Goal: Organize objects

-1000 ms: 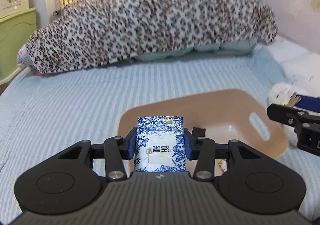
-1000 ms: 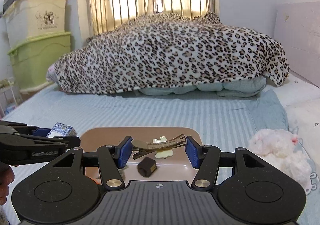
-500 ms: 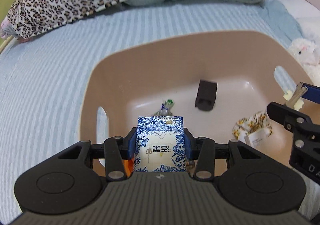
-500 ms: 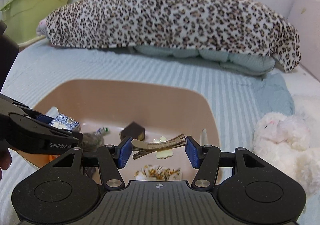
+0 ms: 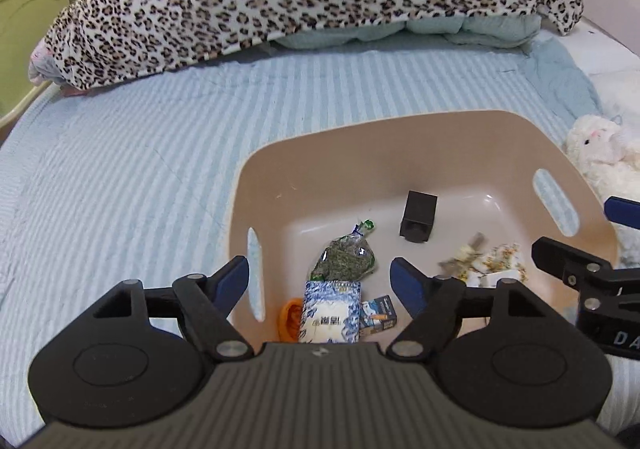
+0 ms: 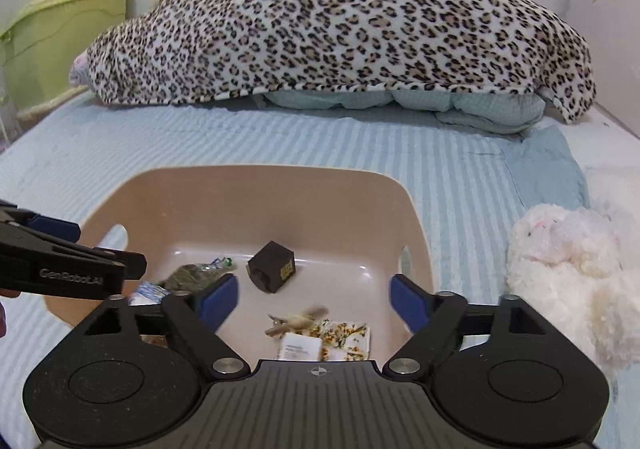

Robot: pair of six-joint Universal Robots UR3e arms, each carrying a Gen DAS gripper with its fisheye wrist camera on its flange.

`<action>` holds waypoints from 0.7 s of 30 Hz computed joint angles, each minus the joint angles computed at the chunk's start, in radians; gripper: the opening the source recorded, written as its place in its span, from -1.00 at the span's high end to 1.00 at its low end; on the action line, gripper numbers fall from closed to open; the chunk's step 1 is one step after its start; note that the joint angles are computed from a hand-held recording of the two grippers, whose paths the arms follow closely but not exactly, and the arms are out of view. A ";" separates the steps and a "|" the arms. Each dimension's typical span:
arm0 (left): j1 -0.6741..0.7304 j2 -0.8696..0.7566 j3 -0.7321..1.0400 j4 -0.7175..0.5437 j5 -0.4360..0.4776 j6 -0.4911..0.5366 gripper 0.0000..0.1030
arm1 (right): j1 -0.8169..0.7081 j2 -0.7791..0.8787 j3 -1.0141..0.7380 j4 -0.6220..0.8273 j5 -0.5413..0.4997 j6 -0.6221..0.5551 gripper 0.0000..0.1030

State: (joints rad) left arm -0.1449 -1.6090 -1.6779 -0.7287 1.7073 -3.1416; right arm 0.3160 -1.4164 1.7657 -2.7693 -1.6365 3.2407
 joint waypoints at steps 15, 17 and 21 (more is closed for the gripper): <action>-0.014 0.363 -0.144 -0.142 -0.019 -0.030 -0.52 | -0.003 -0.376 0.106 0.271 0.012 0.043 -1.00; -0.015 0.411 -0.155 -0.177 -0.023 -0.039 -0.52 | 0.004 -0.417 0.106 0.315 0.013 0.053 -1.00; -0.026 0.503 -0.175 -0.237 -0.019 -0.049 -0.52 | 0.057 -0.478 0.103 0.374 -0.040 0.061 -1.00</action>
State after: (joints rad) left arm -0.1712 -1.1061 -1.8531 -0.9656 1.6881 -3.1908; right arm 0.3729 -1.8945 1.8690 -2.3950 -1.6761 3.3016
